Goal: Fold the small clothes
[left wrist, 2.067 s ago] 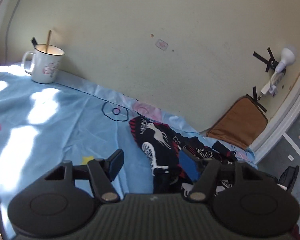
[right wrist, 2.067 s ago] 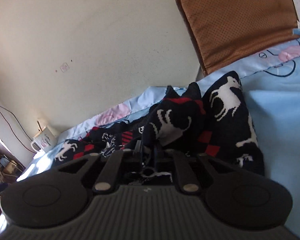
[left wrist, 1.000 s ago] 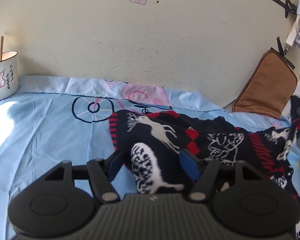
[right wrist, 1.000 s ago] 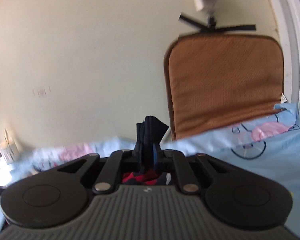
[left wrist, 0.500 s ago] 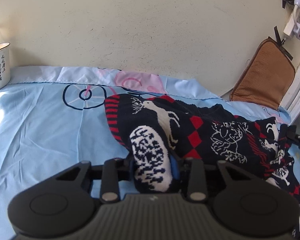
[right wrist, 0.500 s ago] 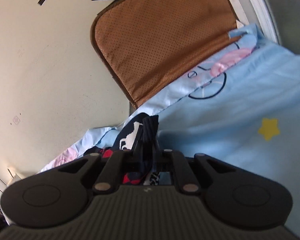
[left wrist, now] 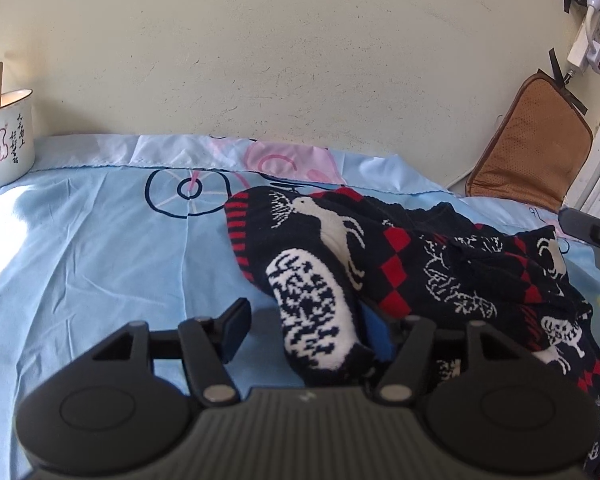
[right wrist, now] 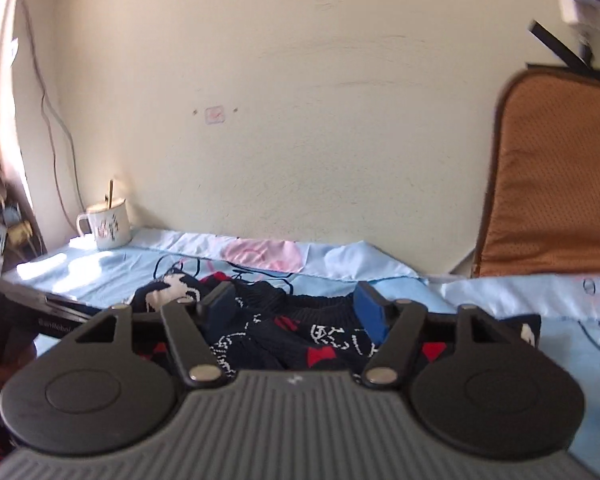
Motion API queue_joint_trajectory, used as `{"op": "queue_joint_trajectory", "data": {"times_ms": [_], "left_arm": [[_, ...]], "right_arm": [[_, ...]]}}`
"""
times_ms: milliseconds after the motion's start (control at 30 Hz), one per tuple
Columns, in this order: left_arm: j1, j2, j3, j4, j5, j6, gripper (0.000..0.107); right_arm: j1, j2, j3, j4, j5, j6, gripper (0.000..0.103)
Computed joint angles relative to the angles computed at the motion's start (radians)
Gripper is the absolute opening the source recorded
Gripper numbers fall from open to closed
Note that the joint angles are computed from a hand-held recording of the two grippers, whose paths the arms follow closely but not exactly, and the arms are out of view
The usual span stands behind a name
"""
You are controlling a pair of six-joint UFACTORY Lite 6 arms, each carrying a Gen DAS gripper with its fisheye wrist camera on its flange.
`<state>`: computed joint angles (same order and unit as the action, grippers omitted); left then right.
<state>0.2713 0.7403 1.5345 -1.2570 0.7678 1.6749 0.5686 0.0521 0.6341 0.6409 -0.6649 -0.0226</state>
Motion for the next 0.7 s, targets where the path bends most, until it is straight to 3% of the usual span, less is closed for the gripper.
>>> {"op": "queue_joint_trajectory", "data": {"times_ms": [67,100,133,167,200,300,367,433,533,600,700], "left_arm": [[0.007,0.023,0.035,0.030,0.028,-0.039,0.059],[0.007,0.026,0.039,0.033,0.031,-0.042,0.059],[0.006,0.024,0.036,0.031,0.026,-0.037,0.058],[0.003,0.022,0.030,0.026,0.016,-0.025,0.058],[-0.002,0.015,0.015,0.011,0.000,0.002,0.058],[-0.027,-0.038,-0.094,-0.128,-0.084,0.214,0.062],[-0.060,-0.084,-0.168,-0.223,-0.169,0.339,0.074],[-0.068,-0.069,-0.145,-0.208,-0.205,0.296,0.089],[-0.026,-0.102,-0.146,-0.070,-0.174,0.145,0.089],[0.042,-0.193,-0.248,-0.061,-0.108,0.187,0.089],[0.169,-0.362,-0.449,-0.050,-0.003,0.305,0.089]], "right_arm": [[-0.029,-0.071,-0.072,-0.044,0.013,0.131,0.069],[-0.039,-0.086,-0.089,-0.059,0.018,0.173,0.064],[-0.043,-0.088,-0.087,-0.052,0.041,0.174,0.057],[-0.046,-0.050,-0.043,-0.035,0.106,0.132,0.036],[-0.034,0.030,0.018,0.020,0.158,0.049,0.024],[0.057,0.233,0.134,0.262,0.106,-0.239,0.025],[0.069,0.232,0.164,0.354,0.127,-0.301,0.026],[0.070,0.219,0.145,0.330,0.122,-0.249,0.026],[0.120,0.067,0.031,0.414,0.106,-0.234,0.027],[0.219,-0.093,-0.091,0.552,0.034,-0.308,0.035],[0.437,-0.303,-0.239,0.826,-0.085,-0.437,0.038]]}}
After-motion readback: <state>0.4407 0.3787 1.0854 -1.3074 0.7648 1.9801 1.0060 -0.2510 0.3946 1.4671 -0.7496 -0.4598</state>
